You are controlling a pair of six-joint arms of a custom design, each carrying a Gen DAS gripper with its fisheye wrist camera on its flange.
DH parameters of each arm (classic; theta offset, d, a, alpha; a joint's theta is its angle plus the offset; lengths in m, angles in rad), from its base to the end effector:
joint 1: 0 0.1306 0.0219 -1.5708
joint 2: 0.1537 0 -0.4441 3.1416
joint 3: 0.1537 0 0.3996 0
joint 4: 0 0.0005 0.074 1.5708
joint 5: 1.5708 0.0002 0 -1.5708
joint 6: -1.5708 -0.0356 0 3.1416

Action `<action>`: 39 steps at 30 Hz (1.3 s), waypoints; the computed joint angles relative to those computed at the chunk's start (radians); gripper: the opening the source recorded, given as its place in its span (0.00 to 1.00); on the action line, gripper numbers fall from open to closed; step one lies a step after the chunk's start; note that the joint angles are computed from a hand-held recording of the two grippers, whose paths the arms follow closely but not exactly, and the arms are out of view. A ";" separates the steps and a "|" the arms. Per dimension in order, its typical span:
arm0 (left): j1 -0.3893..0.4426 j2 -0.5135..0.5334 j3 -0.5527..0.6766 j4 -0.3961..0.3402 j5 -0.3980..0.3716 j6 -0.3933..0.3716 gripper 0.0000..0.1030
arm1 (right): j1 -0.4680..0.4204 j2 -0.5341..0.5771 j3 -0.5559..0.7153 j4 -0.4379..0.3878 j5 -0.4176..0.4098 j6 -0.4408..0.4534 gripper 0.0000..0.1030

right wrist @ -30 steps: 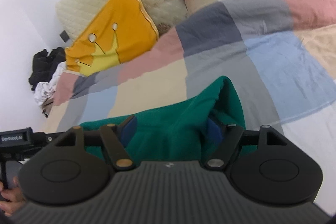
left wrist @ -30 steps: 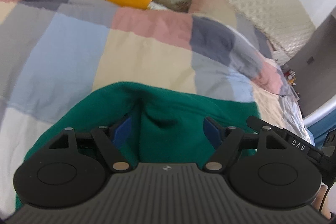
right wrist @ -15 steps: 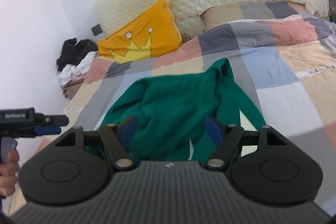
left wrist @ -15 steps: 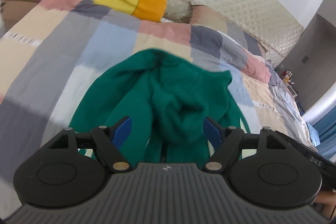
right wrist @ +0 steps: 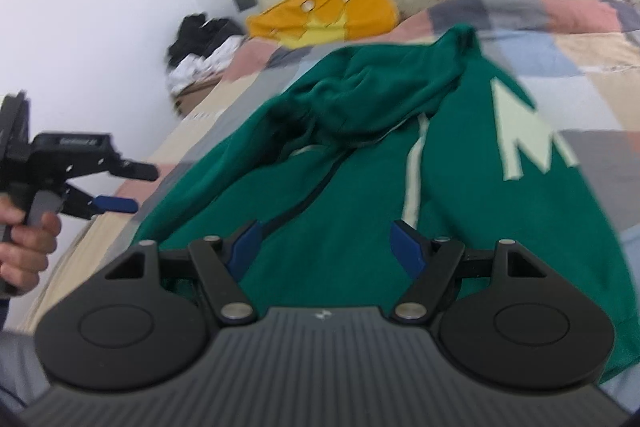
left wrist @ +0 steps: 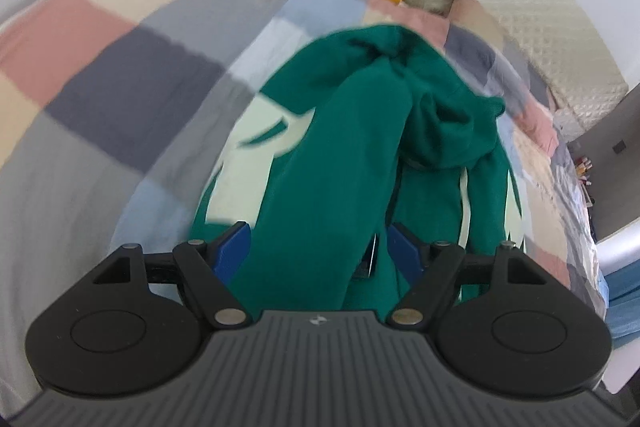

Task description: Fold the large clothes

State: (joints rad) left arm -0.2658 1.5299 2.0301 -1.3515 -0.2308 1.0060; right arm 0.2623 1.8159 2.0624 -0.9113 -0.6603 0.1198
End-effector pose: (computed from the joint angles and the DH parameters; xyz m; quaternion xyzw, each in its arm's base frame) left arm 0.4786 -0.1224 0.6817 -0.3741 0.8521 -0.1210 0.3453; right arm 0.6339 0.1923 0.5742 -0.3008 0.8082 0.3202 0.3922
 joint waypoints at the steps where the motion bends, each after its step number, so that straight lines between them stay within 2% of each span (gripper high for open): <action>1: -0.006 -0.007 -0.014 0.007 0.003 0.007 0.77 | 0.005 -0.005 -0.015 0.001 -0.004 0.016 0.72; 7: -0.043 0.007 -0.047 -0.015 -0.036 0.093 0.78 | 0.027 -0.031 -0.092 0.007 -0.045 0.106 0.71; 9: -0.039 0.022 -0.046 -0.038 -0.019 0.112 0.78 | 0.031 -0.040 -0.118 0.000 -0.057 0.141 0.71; 11: -0.037 0.023 -0.052 -0.029 -0.016 0.124 0.78 | 0.034 -0.051 -0.146 0.005 -0.062 0.169 0.71; 16: -0.037 0.043 -0.031 -0.054 -0.022 0.117 0.82 | 0.051 -0.061 -0.182 -0.004 -0.050 0.228 0.71; 20: -0.039 0.068 -0.007 -0.105 -0.033 0.106 0.87 | 0.061 -0.054 -0.181 -0.026 -0.045 0.239 0.71; 23: -0.034 0.081 0.002 -0.132 -0.037 0.102 0.90 | 0.066 -0.053 -0.190 0.002 -0.013 0.243 0.71; 26: -0.037 0.105 0.023 -0.175 -0.061 0.095 0.93 | 0.068 -0.040 -0.180 0.001 0.008 0.236 0.71; 33: -0.053 0.155 0.078 -0.256 -0.138 0.069 0.94 | 0.067 -0.021 -0.160 -0.029 -0.009 0.241 0.71; 35: -0.051 0.152 0.068 -0.241 -0.146 0.072 0.86 | 0.066 -0.019 -0.161 -0.033 -0.013 0.248 0.71; 36: -0.047 0.147 0.059 -0.226 -0.141 0.078 0.75 | 0.066 -0.013 -0.152 -0.039 -0.015 0.248 0.71; 37: -0.043 0.143 0.053 -0.218 -0.133 0.088 0.56 | 0.065 -0.011 -0.149 -0.043 -0.019 0.246 0.71; 38: -0.039 0.147 0.060 -0.236 -0.135 0.108 0.40 | 0.065 -0.009 -0.147 -0.047 -0.022 0.244 0.71; 39: -0.035 0.152 0.070 -0.260 -0.141 0.122 0.19 | 0.064 -0.007 -0.144 -0.050 -0.021 0.243 0.71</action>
State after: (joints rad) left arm -0.3006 1.6820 2.1003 -1.6111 -0.3722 1.1276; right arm 0.3265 1.8087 1.9187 -0.9612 -0.6810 0.3624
